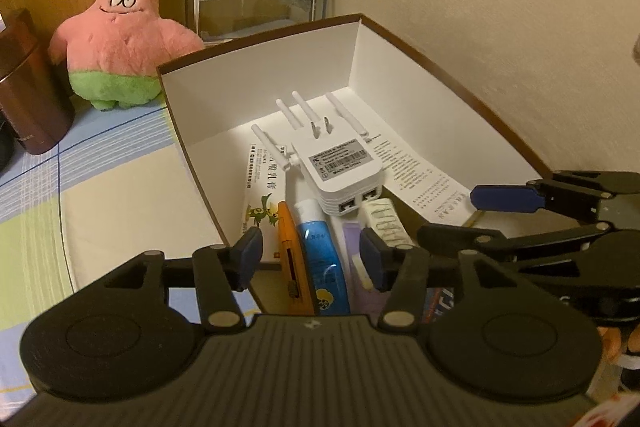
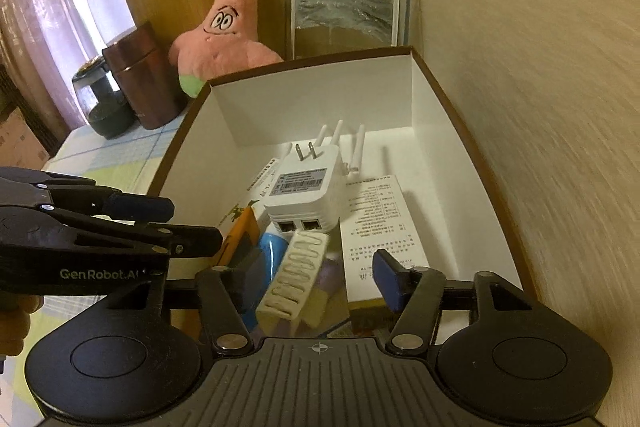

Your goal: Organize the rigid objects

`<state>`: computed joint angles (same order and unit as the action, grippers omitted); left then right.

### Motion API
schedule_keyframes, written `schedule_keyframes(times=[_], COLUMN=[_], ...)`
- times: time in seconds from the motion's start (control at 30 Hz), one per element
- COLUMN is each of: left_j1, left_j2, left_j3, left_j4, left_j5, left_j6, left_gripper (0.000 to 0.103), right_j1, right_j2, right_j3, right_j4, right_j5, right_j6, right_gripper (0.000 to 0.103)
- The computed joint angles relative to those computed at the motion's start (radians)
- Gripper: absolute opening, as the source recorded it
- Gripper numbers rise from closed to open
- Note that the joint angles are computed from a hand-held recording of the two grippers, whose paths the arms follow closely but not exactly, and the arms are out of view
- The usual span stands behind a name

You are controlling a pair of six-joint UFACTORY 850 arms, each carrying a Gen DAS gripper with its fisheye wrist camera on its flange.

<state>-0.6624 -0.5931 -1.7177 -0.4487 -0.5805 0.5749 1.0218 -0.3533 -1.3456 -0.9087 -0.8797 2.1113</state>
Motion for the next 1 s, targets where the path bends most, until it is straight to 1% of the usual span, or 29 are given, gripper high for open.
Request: schedule_keyframes(times=[0.2,0.47,0.57,0.63,0.83,1.0], left_j1=[0.004,0.022,0.036,0.049,0.084,0.127], left_j2=[0.045,0.124,0.165,0.193,0.298,0.389], left_j3=[0.054,0.142,0.189,0.219,0.331,0.429], left_j4=[-0.035,-0.119,-0.184,-0.236,-0.343,-0.427], left_j5=[0.023,0.055,0.070,0.071,0.101,0.109], left_j6=[0.049,0.142,0.212,0.263,0.401,0.515], left_gripper=[0.051,0.053,0.061,0.070,0.075,0.078], right_j1=[0.023,0.061,0.078,0.089,0.128,0.159], right_j2=[-0.001,-0.015,-0.027,-0.036,-0.095,-0.169], right_j3=[-0.013,-0.052,-0.078,-0.095,-0.203,-0.332], right_j4=[-0.004,-0.013,-0.001,0.003,0.016,0.029], right_j5=[-0.027,-0.089,-0.120,-0.136,-0.219,-0.292], right_j6=[0.020,0.074,0.089,0.098,0.078,0.041], right_gripper=[0.062,0.066,0.068,0.069,0.069,0.069])
